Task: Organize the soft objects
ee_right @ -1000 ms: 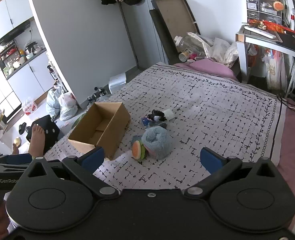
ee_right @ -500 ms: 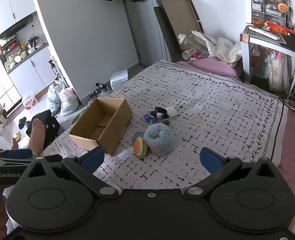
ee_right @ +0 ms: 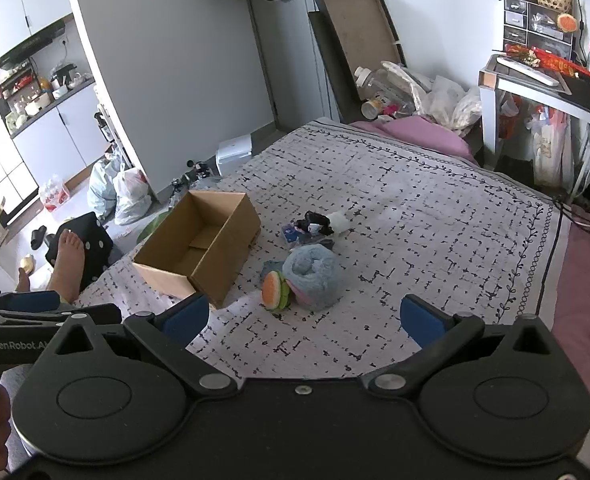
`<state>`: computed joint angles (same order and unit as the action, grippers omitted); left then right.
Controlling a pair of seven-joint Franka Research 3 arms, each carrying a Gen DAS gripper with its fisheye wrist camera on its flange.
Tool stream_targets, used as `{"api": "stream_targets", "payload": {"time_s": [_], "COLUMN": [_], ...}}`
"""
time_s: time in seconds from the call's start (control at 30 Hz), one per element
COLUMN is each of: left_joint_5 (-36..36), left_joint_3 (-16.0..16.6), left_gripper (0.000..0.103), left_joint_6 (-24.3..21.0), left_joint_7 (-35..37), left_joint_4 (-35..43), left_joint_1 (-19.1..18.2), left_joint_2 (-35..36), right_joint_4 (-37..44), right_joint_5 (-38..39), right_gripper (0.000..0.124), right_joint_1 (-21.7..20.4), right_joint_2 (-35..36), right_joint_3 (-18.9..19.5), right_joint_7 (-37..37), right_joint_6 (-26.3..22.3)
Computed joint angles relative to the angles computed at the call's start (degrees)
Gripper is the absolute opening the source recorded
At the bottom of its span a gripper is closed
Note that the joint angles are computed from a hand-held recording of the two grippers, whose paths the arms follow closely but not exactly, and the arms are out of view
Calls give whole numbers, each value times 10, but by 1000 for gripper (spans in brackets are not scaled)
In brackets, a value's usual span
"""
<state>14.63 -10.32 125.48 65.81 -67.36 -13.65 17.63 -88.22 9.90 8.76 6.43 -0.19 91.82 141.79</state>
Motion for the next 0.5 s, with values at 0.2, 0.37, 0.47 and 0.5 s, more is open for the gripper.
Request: {"api": "stream_targets", "payload": {"time_s": [0.2,0.37,0.47,0.5], "left_joint_5": [-4,-5,-4,-3], "left_joint_3": [-1,-1,-1,-1], "left_gripper": [99,99,99,99], "left_joint_6": [5,5,-2,-2], "left_joint_7": [5,6,7,6], "left_joint_4": [-4,-3,5,5], "left_joint_1": [2,1,0,-1], "left_joint_2": [-1,0,5,5], "right_joint_4": [2,9,5,6], "right_joint_5": [-4,17,0,-2], "right_gripper": [103,103,103,103], "right_joint_1": [0,-4,0,0], "right_joint_2": [0,3,2,2], "right_joint_3": [-1,1,-1,0], "right_joint_7": [-3,-14,-10,-11], "right_joint_6": [-7,-15,-7,-7]}}
